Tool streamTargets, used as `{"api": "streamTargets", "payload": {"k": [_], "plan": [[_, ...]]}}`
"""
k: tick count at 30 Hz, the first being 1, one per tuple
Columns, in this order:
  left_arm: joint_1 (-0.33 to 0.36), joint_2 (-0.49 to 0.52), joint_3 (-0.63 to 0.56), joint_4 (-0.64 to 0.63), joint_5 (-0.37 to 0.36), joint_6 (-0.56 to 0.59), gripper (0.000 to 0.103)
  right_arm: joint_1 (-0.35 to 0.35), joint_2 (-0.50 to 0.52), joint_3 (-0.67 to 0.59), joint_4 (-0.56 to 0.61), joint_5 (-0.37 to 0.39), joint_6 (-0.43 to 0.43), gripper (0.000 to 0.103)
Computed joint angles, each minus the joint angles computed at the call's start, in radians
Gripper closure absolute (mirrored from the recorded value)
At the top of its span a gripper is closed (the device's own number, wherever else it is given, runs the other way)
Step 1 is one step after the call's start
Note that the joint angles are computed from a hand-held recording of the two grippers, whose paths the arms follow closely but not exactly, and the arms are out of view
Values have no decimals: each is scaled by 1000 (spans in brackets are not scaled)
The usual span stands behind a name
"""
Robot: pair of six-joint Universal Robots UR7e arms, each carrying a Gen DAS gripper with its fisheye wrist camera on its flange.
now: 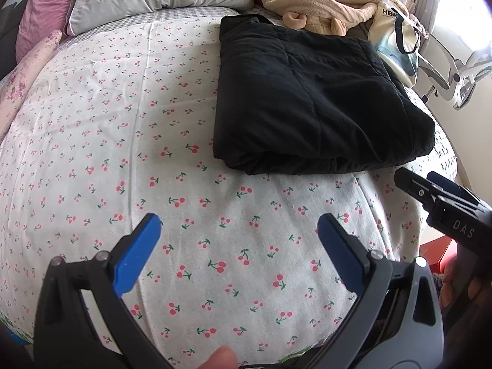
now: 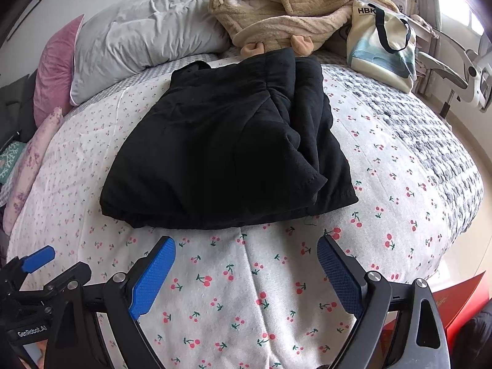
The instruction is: Fold large clothes
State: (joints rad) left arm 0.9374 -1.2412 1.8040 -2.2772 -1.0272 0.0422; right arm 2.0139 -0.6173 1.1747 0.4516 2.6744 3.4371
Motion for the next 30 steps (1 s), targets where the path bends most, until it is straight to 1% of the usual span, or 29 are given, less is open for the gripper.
{"api": "streamTargets", "payload": {"k": [23, 30], "plan": [[-1, 2, 5, 1, 0, -3, 2, -4, 3, 0, 18, -9, 13, 9], [-1, 4, 4, 6, 16, -6, 2, -3, 6, -2, 30, -9, 25, 9]]}}
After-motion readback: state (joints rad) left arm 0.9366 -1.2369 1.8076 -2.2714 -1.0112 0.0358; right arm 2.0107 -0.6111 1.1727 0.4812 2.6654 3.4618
